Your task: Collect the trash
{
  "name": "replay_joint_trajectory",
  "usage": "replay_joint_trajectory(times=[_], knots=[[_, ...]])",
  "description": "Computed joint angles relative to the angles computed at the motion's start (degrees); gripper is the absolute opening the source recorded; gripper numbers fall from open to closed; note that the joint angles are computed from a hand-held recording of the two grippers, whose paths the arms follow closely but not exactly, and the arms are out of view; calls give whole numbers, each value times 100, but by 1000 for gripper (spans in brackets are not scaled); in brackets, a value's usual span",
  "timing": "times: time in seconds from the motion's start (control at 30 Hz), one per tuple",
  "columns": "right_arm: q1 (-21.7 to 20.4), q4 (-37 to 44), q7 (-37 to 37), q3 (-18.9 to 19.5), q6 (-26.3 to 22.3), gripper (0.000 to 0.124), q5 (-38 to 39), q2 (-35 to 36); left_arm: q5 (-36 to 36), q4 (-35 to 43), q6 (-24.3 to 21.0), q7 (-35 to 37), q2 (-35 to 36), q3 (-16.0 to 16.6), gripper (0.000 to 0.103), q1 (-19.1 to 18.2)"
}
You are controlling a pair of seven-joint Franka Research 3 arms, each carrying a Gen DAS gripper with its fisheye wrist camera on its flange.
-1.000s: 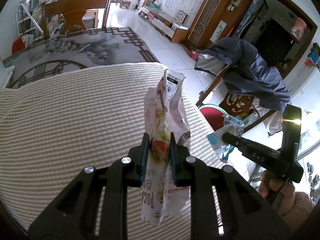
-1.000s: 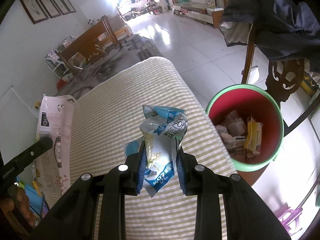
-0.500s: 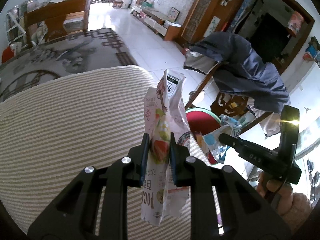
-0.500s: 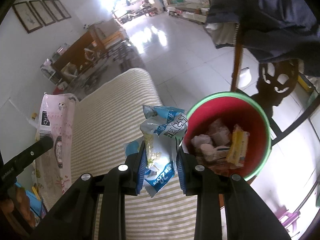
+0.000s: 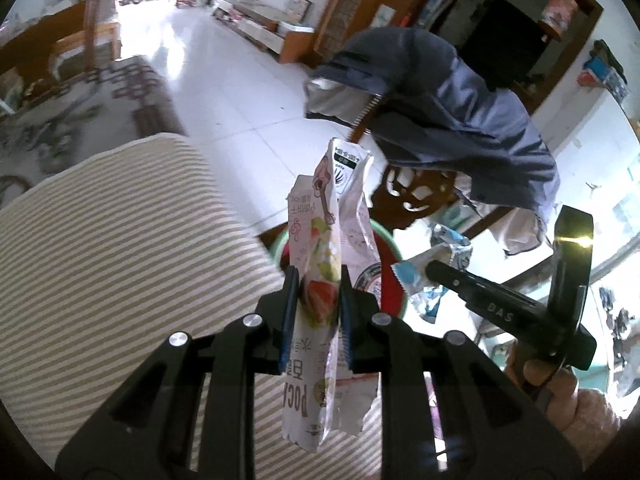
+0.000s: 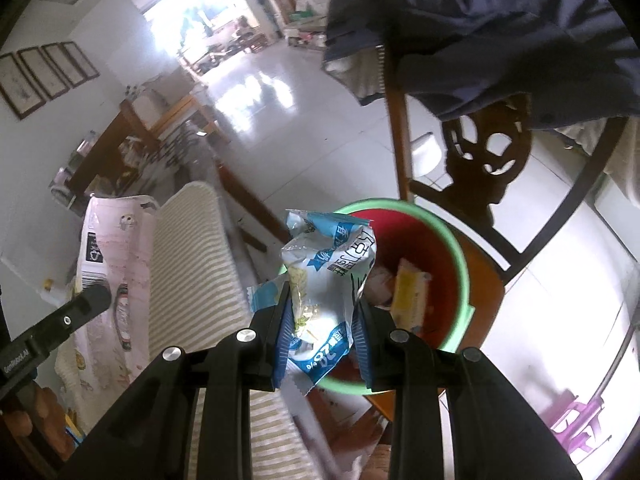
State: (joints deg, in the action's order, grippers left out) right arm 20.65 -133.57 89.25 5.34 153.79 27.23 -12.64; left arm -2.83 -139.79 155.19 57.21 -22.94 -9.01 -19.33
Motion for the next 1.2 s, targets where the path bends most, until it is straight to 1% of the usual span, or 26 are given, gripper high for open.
replay_joint_trajectory(times=[0.07, 0.13, 0.3, 0.33, 0.37, 0.4, 0.43, 0.47, 0.5, 0.57, 0.6, 0.63, 0.67, 0.7, 0.77, 0.83, 0.87, 0.9, 0.93, 0.97, 1.0, 1.03, 1.07, 1.13, 1.2], knots=[[-29, 60, -62, -56, -29, 29, 21, 59, -132, 208, 62, 150, 288, 52, 19, -115], [-64, 103, -125, -90, -35, 29, 37, 107, -198, 354, 137, 206, 489, 27, 19, -126], [-148, 210, -197, -108, -23, 29, 12, 243, -112, 648, 123, 227, 797, -108, 19, -2], [-158, 229, -200, -100, -20, 29, -5, 267, -36, 702, 108, 185, 843, -149, 21, 46], [-165, 247, -217, -98, -17, 30, -11, 293, 27, 737, 94, 137, 872, -182, 26, 84], [-172, 276, -219, -95, -52, 35, -25, 319, 166, 747, 115, -9, 871, -245, 49, 164], [-194, 275, -136, -68, -50, 49, -97, 320, 283, 709, 203, -145, 837, -289, 71, 226], [-214, 217, -12, -31, 61, 58, -168, 283, 395, 648, 317, -273, 779, -323, 74, 278], [-194, 169, -24, -33, 163, 63, -118, 253, 542, 574, 418, -419, 696, -366, 74, 340], [-142, 156, -120, -52, 216, 63, -16, 234, 702, 561, 349, -506, 617, -362, 75, 364], [-132, 159, -118, -40, 215, 64, -28, 229, 846, 539, 322, -617, 558, -396, 79, 426], [-118, 169, -119, -33, 233, 67, -20, 236, 987, 485, 338, -738, 476, -427, 82, 489], [-98, 149, -98, -10, 294, 69, -15, 211, 1179, 421, 363, -914, 372, -487, 83, 587], [-70, 121, -85, 18, 386, 74, -9, 180, 1532, 322, 392, -1241, 191, -638, 86, 803], [13, 96, -138, 50, 550, 77, 28, 136, 2099, 139, 479, -1726, -141, -831, 91, 1118], [137, 50, -247, 109, 814, 79, 53, 59, 2522, -43, 589, -2047, -476, -919, 96, 1331], [218, -3, -309, 164, 1043, 80, 56, -8, 2679, -132, 621, -2165, -641, -934, 97, 1415], [259, -40, -298, 226, 1239, 83, -7, -47, 2769, -198, 630, -2229, -767, -910, 97, 1447], [258, -104, -203, 347, 1499, 89, -174, -106, 2833, -292, 620, -2292, -941, -871, 97, 1477], [239, -157, -92, 449, 1717, 93, -344, -147, 2832, -354, 594, -2308, -1054, -804, 97, 1452], [194, -244, 60, 627, 2073, 96, -574, -200, 2788, -456, 567, -2301, -1220, -689, 97, 1402], [51, -304, 277, 870, 2350, 96, -863, -240, 2755, -549, 564, -2296, -1358, -609, 97, 1375], [-291, -327, 636, 1267, 2510, 96, -1283, -286, 2763, -692, 531, -2350, -1607, -577, 97, 1436], [-784, -304, 1119, 1844, 2623, 96, -1884, -346, 2837, -878, 448, -2412, -1975, -594, 97, 1579], [-909, -238, 1377, 2118, 2718, 96, -2159, -334, 2892, -1080, 350, -2381, -2370, -549, 97, 1641]])
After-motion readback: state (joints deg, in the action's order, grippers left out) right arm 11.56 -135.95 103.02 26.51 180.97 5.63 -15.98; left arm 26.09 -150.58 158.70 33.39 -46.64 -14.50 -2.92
